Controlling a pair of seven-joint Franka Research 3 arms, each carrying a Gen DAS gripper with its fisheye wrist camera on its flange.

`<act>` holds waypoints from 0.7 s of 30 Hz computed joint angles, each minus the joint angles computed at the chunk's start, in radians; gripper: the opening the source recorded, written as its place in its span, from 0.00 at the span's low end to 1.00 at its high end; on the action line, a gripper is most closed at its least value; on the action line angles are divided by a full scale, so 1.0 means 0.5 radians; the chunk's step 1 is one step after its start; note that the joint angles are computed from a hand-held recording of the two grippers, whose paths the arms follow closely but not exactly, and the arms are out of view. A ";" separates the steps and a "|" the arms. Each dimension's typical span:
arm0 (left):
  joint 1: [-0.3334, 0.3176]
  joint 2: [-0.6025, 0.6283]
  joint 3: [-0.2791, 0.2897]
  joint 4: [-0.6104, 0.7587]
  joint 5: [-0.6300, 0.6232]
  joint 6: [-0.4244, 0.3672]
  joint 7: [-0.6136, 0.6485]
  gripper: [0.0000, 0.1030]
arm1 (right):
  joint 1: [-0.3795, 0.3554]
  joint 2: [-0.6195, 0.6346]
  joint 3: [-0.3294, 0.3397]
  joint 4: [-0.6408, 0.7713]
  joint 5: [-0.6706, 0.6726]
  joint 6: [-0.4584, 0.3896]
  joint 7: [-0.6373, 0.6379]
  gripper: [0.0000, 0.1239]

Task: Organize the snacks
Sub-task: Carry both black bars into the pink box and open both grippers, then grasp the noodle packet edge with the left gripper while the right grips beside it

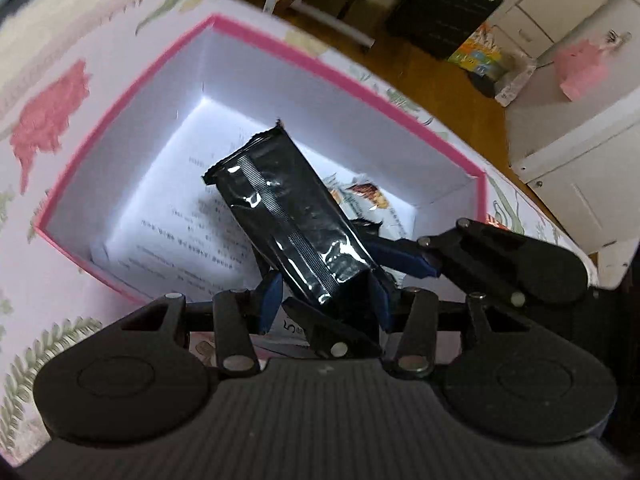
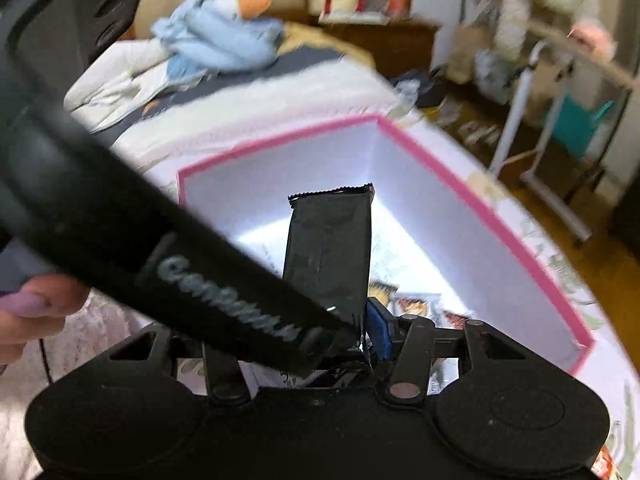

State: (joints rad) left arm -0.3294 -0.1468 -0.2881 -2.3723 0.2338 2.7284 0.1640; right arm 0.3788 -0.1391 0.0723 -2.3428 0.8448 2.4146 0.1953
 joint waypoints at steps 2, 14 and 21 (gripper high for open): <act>-0.018 -0.005 0.019 -0.059 -0.091 0.068 0.021 0.44 | -0.023 0.092 -0.008 0.114 -0.099 -0.134 0.082 0.46; -0.012 -0.207 -0.125 -0.050 0.398 -0.050 -0.162 0.46 | -0.113 -0.404 -0.041 -0.193 -0.469 0.058 0.386 0.56; -0.122 -0.144 -0.174 0.163 0.400 -0.052 0.053 0.46 | -0.333 -0.611 -0.194 -0.114 -0.761 -0.286 0.843 0.56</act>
